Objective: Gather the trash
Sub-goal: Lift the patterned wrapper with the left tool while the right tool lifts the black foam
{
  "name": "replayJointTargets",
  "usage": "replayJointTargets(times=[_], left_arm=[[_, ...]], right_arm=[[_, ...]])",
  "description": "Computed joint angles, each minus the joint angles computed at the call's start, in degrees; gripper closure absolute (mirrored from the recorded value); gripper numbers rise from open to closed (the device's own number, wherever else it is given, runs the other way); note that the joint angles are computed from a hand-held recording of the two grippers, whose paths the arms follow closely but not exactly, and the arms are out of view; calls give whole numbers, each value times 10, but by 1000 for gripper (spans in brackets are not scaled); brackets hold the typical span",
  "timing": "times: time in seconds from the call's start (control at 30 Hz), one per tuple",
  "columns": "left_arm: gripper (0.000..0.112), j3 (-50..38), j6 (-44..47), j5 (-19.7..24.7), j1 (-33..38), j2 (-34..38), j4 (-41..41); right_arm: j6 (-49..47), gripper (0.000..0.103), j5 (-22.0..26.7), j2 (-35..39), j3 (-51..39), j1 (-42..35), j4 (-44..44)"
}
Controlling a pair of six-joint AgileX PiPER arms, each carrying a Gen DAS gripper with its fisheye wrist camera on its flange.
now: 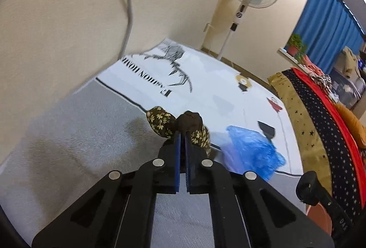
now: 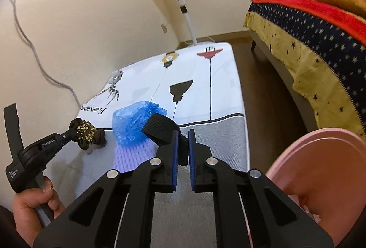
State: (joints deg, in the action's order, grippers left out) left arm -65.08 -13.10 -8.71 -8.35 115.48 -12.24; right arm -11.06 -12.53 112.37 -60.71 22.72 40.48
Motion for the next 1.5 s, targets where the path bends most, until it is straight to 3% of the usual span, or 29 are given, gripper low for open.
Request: replayJointTargets(times=[0.4,0.57,0.77,0.9,1.1,1.5], left_arm=[[109,134,-32,-33,-25,-139,70],[109,180,-21,-42,-39,-183,65],[109,234,63,-57,-87,-228,-11],[109,258,108,-66,-115,-250,-55],[109,277,113,-75,-136,-268,-58],[109,275,105,-90,-155,-255,-47]], right_arm=[[-121,94,-63,-144,140,54,129],[-175,94,-94,-202,188,79,197],[-227,94,-130,-277,246,108,270],[-263,94,-153,-321,278,129,321],[-298,94,-182,-363,303,153,373],[-327,94,-220,-374,306,172,426]])
